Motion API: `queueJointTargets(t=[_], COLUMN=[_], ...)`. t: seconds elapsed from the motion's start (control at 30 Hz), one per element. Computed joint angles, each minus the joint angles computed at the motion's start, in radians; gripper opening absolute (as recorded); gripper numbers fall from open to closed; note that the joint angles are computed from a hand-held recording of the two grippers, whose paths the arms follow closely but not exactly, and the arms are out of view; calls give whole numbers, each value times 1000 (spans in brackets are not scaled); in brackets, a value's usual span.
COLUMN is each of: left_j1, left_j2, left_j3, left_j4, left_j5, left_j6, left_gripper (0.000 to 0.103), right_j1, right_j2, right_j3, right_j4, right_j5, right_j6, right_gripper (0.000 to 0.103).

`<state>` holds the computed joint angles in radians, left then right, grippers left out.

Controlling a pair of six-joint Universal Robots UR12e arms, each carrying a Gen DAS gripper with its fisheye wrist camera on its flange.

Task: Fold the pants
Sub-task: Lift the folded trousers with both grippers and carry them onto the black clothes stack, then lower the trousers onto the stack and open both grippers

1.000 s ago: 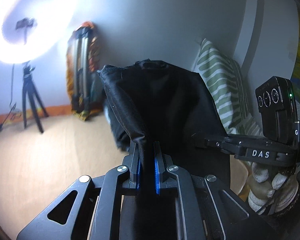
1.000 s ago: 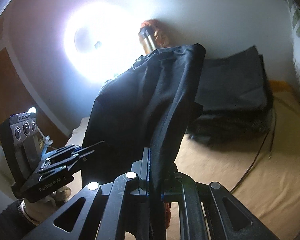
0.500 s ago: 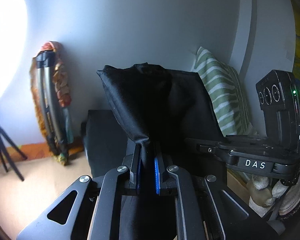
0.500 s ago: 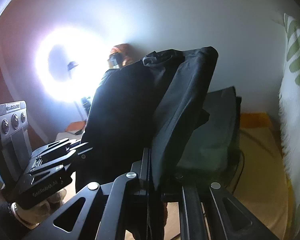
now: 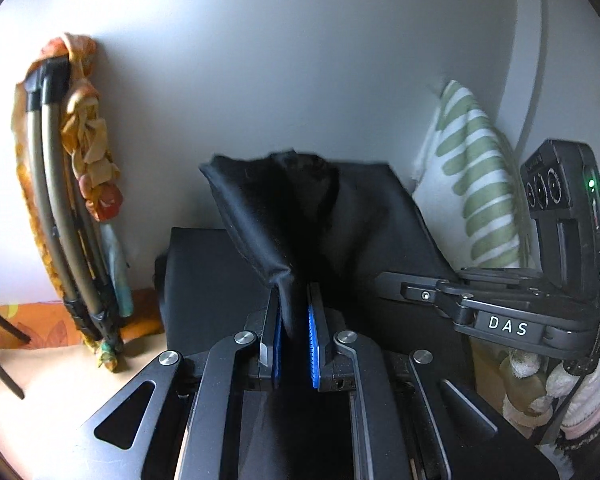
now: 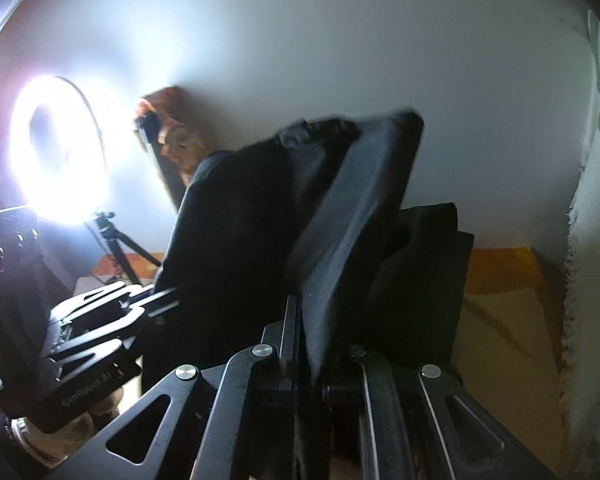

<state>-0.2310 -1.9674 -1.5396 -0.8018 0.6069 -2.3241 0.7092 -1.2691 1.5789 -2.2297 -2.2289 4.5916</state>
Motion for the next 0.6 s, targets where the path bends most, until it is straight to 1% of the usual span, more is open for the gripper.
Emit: queueJointTargets(t=[0.17, 0.27, 0.33, 0.37, 0.43, 0.5, 0.53, 0.6], left_j1=[-11, -14, -15, -14, -12, -5, -2, 7], left_j2=[-19, -25, -25, -25, -27, -27, -25, -16], left_j3=[9, 13, 4, 2, 3, 5, 3, -7], left_j4=[55, 76, 121, 133, 145, 150, 153, 168], left_j5=[58, 90, 124, 132, 148, 147, 143, 136], left_j6=[-60, -62, -69, -75, -96, -115, -116, -109], left_gripper=[9, 11, 11, 11, 11, 11, 12, 17], right_j1=[-21, -20, -21, -21, -19, -14, -11, -1], right_j2=[-13, -13, -14, -15, -18, -17, -16, -18], right_j3=[40, 43, 34, 27, 11, -13, -21, -34], right_j4=[19, 58, 113, 144, 223, 316, 340, 376], right_j5=[39, 39, 36, 34, 24, 3, -4, -19], right_j6=[16, 34, 56, 66, 106, 147, 158, 180], right_gripper=[5, 9, 14, 19, 26, 29, 29, 30])
